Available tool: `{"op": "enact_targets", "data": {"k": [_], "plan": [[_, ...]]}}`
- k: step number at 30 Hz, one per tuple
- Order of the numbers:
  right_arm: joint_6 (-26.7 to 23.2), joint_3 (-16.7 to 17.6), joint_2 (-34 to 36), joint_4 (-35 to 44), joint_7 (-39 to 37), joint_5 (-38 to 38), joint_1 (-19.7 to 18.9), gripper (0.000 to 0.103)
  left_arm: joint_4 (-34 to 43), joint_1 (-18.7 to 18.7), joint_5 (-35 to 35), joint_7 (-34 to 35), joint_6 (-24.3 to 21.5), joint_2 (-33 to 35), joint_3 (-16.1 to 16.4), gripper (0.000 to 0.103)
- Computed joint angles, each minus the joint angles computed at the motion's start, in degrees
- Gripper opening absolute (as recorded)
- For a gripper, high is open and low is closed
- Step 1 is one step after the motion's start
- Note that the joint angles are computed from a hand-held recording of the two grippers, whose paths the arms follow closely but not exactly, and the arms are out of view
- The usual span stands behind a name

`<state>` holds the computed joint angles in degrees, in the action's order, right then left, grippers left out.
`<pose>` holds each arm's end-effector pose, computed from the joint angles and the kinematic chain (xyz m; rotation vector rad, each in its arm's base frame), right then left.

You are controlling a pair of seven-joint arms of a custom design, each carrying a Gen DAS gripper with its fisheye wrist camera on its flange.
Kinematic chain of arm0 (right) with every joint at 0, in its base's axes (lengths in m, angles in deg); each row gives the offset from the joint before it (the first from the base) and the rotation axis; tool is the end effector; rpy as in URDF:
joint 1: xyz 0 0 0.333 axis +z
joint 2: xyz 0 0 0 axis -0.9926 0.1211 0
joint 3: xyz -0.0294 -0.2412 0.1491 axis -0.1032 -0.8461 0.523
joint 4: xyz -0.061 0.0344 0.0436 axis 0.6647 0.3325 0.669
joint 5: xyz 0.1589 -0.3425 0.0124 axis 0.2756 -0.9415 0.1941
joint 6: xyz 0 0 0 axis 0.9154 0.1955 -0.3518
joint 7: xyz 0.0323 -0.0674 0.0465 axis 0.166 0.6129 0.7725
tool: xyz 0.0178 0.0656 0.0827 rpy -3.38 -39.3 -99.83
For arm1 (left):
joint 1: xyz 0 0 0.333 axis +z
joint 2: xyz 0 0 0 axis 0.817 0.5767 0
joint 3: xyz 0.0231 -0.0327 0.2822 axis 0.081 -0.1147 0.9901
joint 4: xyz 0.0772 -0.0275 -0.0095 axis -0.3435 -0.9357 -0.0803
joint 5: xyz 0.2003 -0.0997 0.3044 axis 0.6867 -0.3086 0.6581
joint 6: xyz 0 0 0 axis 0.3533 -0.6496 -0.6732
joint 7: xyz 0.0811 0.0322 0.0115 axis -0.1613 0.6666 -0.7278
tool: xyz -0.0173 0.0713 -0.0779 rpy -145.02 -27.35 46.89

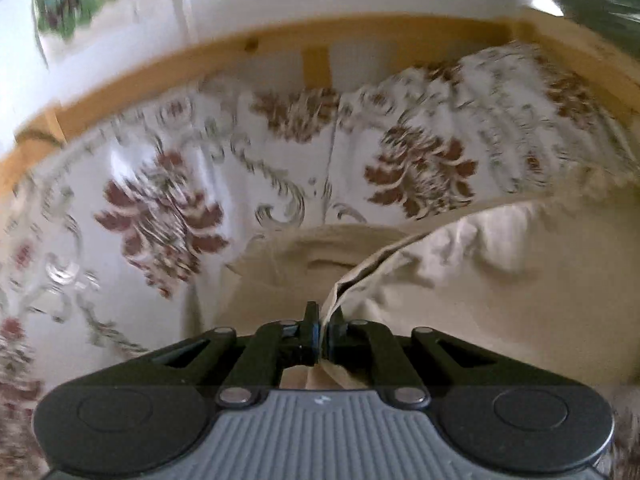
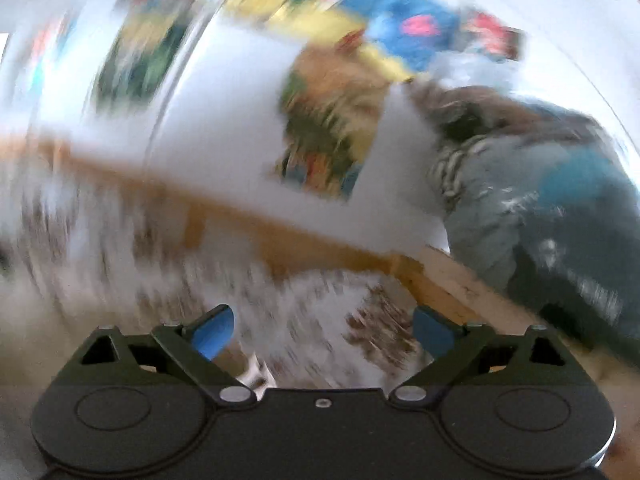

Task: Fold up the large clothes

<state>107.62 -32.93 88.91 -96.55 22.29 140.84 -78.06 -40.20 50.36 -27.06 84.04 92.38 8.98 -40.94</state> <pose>0.6961 0.1452 0.5749 -1.5915 0.7833 -0.9490 0.6629 -0.0988 0.5594 -1.9691 1.5346 -0.4154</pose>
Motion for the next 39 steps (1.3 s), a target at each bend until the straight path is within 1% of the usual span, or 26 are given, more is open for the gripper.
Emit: {"op": "enact_targets", "data": {"k": [1, 2, 3, 4, 5, 6, 8, 9, 10, 11, 12, 13, 15, 16, 17, 18, 21, 22, 24, 28, 29, 32, 34, 37, 38, 39], "plan": [[-1.6, 3.0, -1.0, -1.6, -5.2, 5.0, -2.9, 0.096, 2.4, 0.1, -0.5, -0.1, -0.8, 2.4, 0.1, 0.003], [-3.6, 3.9, -2.2, -3.9, -8.5, 8.2, -4.6, 0.098, 3.8, 0.1, -0.5, 0.0, -1.3, 3.9, 0.3, 0.004], [-6.1, 3.3, -2.8, -5.6, -11.6, 10.9, -5.1, 0.1, 5.1, 0.3, -0.9, 0.4, -2.1, 5.4, 0.5, 0.004], [-7.1, 2.6, -3.3, -7.5, -12.1, 10.4, -5.0, 0.102, 5.8, 0.6, -1.8, 0.8, -2.6, 6.4, 0.5, 0.004], [-6.4, 0.1, -3.0, -8.6, -9.0, 5.9, -2.9, 0.102, 6.2, 1.0, -2.9, 1.0, -2.7, 7.0, 0.4, 0.004], [-5.1, -3.4, -2.6, -9.8, -3.0, -1.2, 0.2, 0.102, 6.3, 1.5, -4.0, 0.7, -2.6, 7.4, 0.3, 0.004], [-4.1, -7.0, -0.5, -10.1, 3.1, -9.6, 3.1, 0.094, 5.5, 2.1, -5.7, -0.1, -1.4, 7.3, 0.2, 0.004], [-5.0, -10.0, 0.9, -9.5, 9.4, -15.4, 4.9, 0.091, 4.7, 2.2, -5.9, -0.8, -0.6, 6.8, 0.3, 0.004], [-6.1, -11.9, 2.0, -8.7, 14.1, -19.0, 5.9, 0.081, 3.8, 2.3, -6.1, -1.2, 0.3, 6.3, 0.3, 0.004], [-7.4, -13.4, 3.0, -7.6, 18.6, -21.9, 6.6, 0.063, 2.7, 2.7, -6.6, -1.3, 1.4, 5.5, 0.1, 0.004], [-9.1, -14.0, 3.7, -6.3, 22.5, -23.4, 6.6, 0.049, 1.0, 3.3, -7.7, -1.4, 3.3, 4.3, -0.2, 0.007], [-9.3, -13.6, 4.4, -5.2, 25.8, -23.3, 6.1, 0.02, -2.0, 4.4, -9.6, -1.7, 6.6, 2.4, -0.6, 0.011], [-7.7, -12.9, 7.0, -1.5, 34.0, -22.2, 5.4, 0.017, -6.6, 6.7, -15.1, -1.8, 12.3, -0.9, -1.6, 0.035], [-7.3, -12.9, 7.8, -0.4, 38.3, -21.9, 5.0, 0.015, -8.8, 7.6, -17.7, -1.8, 14.6, -2.6, -1.9, 0.043], [-7.1, -12.9, 8.0, -0.1, 42.2, -21.8, 4.6, 0.015, -10.2, 7.8, -18.2, -2.6, 15.9, -4.0, -1.6, 0.062], [-7.4, -13.0, 8.4, 0.6, 45.4, -22.2, 4.1, 0.015, -11.9, 7.3, -16.2, -4.7, 17.3, -5.7, -0.7, 0.077], [-7.6, -13.8, 9.7, 1.8, 51.4, -26.1, 3.8, 0.015, -18.9, 5.8, -4.5, -12.5, 22.3, -11.7, 1.8, 0.097], [-7.7, -14.9, 10.1, 2.0, 54.2, -28.0, 4.2, 0.018, -22.3, 5.8, -1.0, -14.6, 24.8, -14.2, 2.1, 0.099], [-7.6, -15.9, 9.8, 1.0, 58.7, -30.4, 4.5, 0.03, -27.7, 6.2, 2.8, -17.6, 27.2, -18.2, 1.9, 0.101], [-11.8, -12.4, 7.7, -1.1, 65.0, -29.5, 0.4, 0.065, -38.3, 5.8, -2.9, -14.6, 32.6, -24.4, 1.7, 0.102], [-12.7, -11.6, 7.3, -1.4, 66.4, -29.2, -0.6, 0.07, -39.9, 5.6, -3.0, -14.1, 32.8, -25.3, 1.5, 0.102], [-15.6, -12.1, 6.9, -1.6, 70.1, -31.7, -1.1, 0.076, -41.1, 5.0, -2.7, -12.9, 31.4, -25.6, 0.7, 0.102], [-15.9, -12.1, 7.0, -1.6, 70.8, -33.2, -0.9, 0.076, -41.8, 4.8, -2.4, -13.5, 31.3, -25.6, 0.1, 0.102], [-15.7, -11.0, 6.6, -2.3, 69.7, -33.8, -1.2, 0.076, -42.7, 6.0, 3.3, -20.7, 31.7, -25.3, -1.5, 0.102], [-15.7, -10.6, 6.3, -2.7, 68.7, -33.9, -1.4, 0.076, -42.4, 6.6, 6.4, -24.2, 30.3, -25.1, -2.3, 0.098], [-15.6, -10.5, 6.1, -3.1, 67.6, -34.2, -1.3, 0.076, -42.1, 6.7, 8.5, -26.7, 29.0, -24.9, -2.7, 0.088]]}}
